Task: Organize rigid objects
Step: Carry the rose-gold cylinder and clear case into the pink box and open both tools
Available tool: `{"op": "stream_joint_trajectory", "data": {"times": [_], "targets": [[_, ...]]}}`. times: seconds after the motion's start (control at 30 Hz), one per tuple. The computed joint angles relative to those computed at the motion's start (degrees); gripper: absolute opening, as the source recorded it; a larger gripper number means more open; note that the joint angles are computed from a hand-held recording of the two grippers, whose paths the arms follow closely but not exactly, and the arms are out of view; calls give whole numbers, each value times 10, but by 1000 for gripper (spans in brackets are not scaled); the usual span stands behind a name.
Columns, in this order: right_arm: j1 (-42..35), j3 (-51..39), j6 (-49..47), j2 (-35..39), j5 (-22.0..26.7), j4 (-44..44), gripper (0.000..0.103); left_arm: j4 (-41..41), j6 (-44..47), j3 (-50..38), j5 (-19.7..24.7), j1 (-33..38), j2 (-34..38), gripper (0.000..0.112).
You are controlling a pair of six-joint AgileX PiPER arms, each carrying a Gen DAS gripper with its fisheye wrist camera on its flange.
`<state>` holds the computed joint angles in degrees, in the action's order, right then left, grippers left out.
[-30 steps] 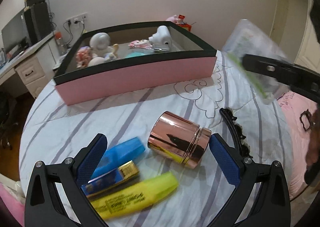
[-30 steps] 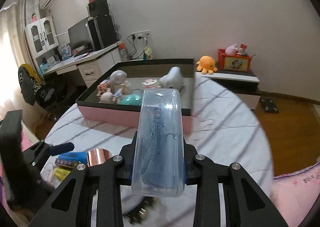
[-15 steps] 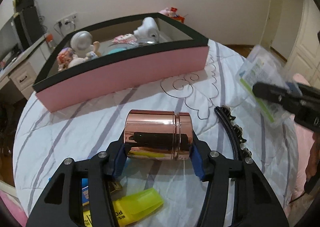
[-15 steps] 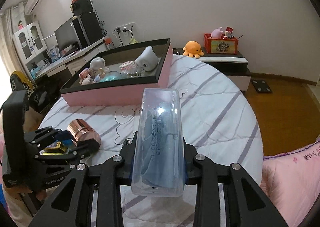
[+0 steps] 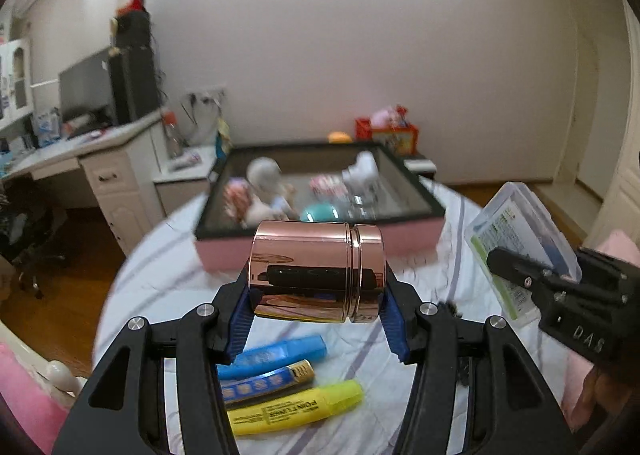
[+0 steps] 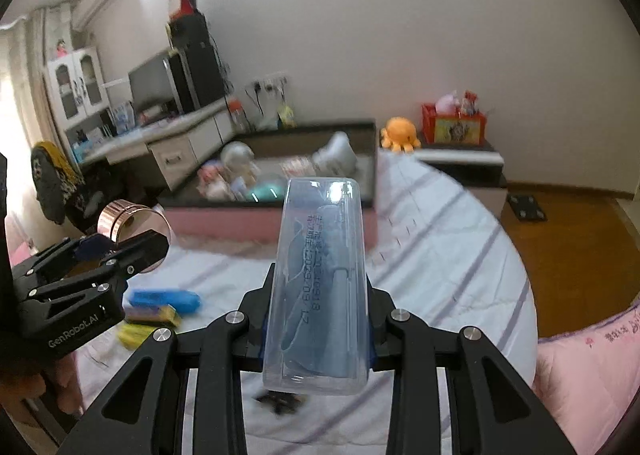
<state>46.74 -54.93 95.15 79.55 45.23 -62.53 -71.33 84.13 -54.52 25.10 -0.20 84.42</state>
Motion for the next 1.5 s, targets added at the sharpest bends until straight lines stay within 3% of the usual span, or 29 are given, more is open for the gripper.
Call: {"op": "stream_joint_trajectory", "data": {"times": [0.17,0.33,0.5,0.67,0.83,1.03,1.27,1.43,1.5], "targets": [[69,-59,7,10,72,-39,33,-48,34,20,6,29,-62,55],[120,-103,4,23,118,-65,33,-96,67,36,59,90,-107,55],[145,-137,-15,41,145,-71,33,-94,68,38,91,126,-122,55],[144,-159,-36,54,143,-68,33,-83,64,33,109,147,-127,55],[120,-158,-48,55,120,-67,33,-72,55,14,94,136,-106,55],[88,-166,-59,69,91,-58,33,-55,31,-37,46,87,-45,55],[-25,-213,-162,103,16,2,33,91,-113,-192,8,13,90,55],[-125,-268,-279,161,-39,101,33,296,-305,-351,40,-39,217,55],[-158,-289,-336,185,-54,159,33,358,-371,-429,82,-55,276,55]]}}
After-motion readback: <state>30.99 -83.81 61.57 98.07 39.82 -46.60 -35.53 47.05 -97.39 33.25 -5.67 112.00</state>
